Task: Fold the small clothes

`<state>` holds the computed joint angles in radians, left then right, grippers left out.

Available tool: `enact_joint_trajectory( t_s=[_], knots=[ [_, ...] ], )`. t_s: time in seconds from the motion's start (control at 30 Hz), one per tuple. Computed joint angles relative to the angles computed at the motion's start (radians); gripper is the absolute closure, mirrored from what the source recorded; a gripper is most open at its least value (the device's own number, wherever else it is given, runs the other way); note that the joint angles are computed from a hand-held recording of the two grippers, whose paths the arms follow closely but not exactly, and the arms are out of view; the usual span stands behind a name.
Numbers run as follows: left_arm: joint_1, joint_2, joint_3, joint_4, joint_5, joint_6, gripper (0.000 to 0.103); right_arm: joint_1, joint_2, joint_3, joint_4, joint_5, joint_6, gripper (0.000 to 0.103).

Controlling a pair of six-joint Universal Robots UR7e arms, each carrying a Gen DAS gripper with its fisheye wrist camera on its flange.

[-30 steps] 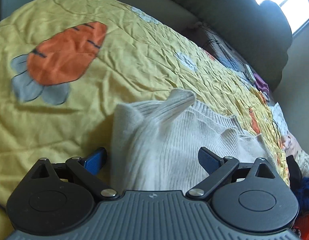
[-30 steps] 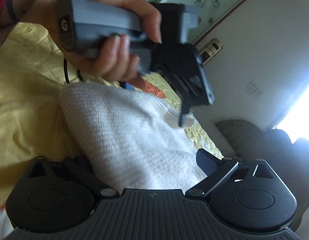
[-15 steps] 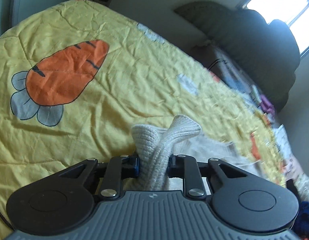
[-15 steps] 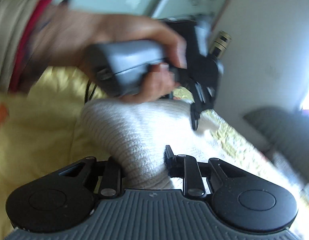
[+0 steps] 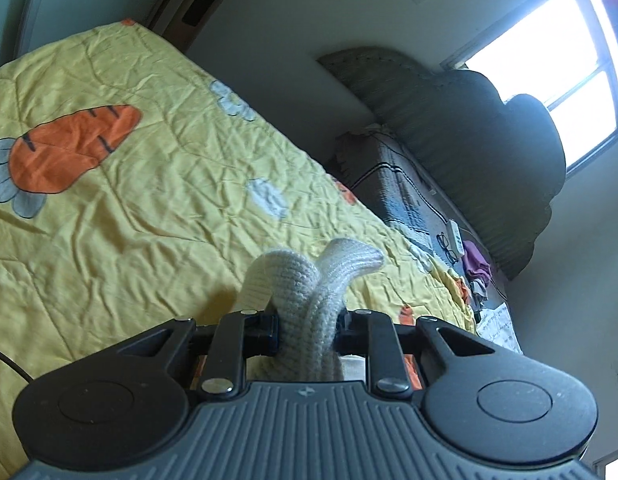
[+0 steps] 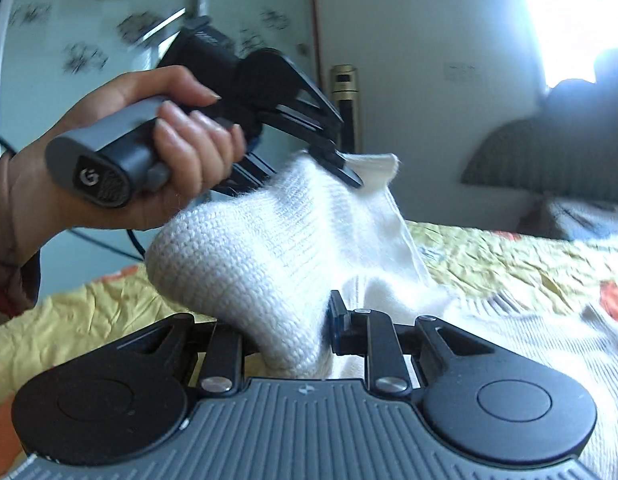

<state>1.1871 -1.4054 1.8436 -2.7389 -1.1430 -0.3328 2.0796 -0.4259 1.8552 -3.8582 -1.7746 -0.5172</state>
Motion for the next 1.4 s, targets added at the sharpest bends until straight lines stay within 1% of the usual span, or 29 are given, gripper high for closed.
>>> enact_joint_trajectory(
  t_s=[0.13,0.2,0.27,0.43,0.57,0.63,0.77,0.97,1.03,1.1,1.2,1.23,1.27,1.3,1.37,1.4],
  knots=[
    [-0.074,0.038,0.038,-0.079,0.068,0.020,0.081,-0.048,-0.061,0.073,-0.034,0.041,0.079,0.079],
    [-0.105,0.064,0.050,-0.112,0.087,0.030,0.081,-0.072,-0.086,0.106,-0.055,0.061,0.111,0.079],
    [-0.134,0.094,0.057,-0.139,0.102,0.044,0.081,-0.092,-0.101,0.131,-0.085,0.069,0.127,0.079],
    [-0.195,0.188,0.054,-0.185,0.137,0.069,0.081,-0.165,-0.177,0.240,-0.174,0.098,0.147,0.079],
    [-0.219,0.268,0.038,-0.192,0.147,0.073,0.081,-0.225,-0.219,0.306,-0.222,0.120,0.189,0.079],
    [-0.226,0.307,0.028,-0.190,0.152,0.076,0.081,-0.265,-0.243,0.346,-0.238,0.144,0.217,0.079],
    [-0.243,0.376,0.018,-0.201,0.174,0.093,0.081,-0.321,-0.252,0.388,-0.265,0.180,0.278,0.079],
    [-0.263,0.451,0.013,-0.214,0.204,0.111,0.081,-0.383,-0.265,0.449,-0.314,0.215,0.299,0.079],
    [-0.262,0.469,0.007,-0.204,0.203,0.112,0.081,-0.409,-0.268,0.452,-0.305,0.244,0.338,0.079],
    [-0.263,0.495,0.004,-0.222,0.208,0.132,0.079,-0.450,-0.274,0.473,-0.311,0.294,0.383,0.079],
    [-0.265,0.520,0.020,-0.306,0.203,0.215,0.069,-0.495,-0.276,0.485,-0.301,0.353,0.433,0.079],
    [-0.264,0.524,0.026,-0.333,0.192,0.240,0.060,-0.501,-0.276,0.488,-0.300,0.359,0.438,0.078],
    [-0.262,0.523,0.033,-0.360,0.173,0.266,0.055,-0.505,-0.274,0.481,-0.289,0.364,0.438,0.078],
    [-0.263,0.522,0.038,-0.385,0.166,0.288,0.052,-0.509,-0.272,0.482,-0.290,0.367,0.440,0.077],
    [-0.276,0.518,0.049,-0.434,0.188,0.334,0.033,-0.516,-0.271,0.483,-0.291,0.375,0.448,0.074],
    [-0.283,0.514,0.057,-0.464,0.202,0.360,0.029,-0.517,-0.271,0.484,-0.291,0.375,0.455,0.070]
  ],
)
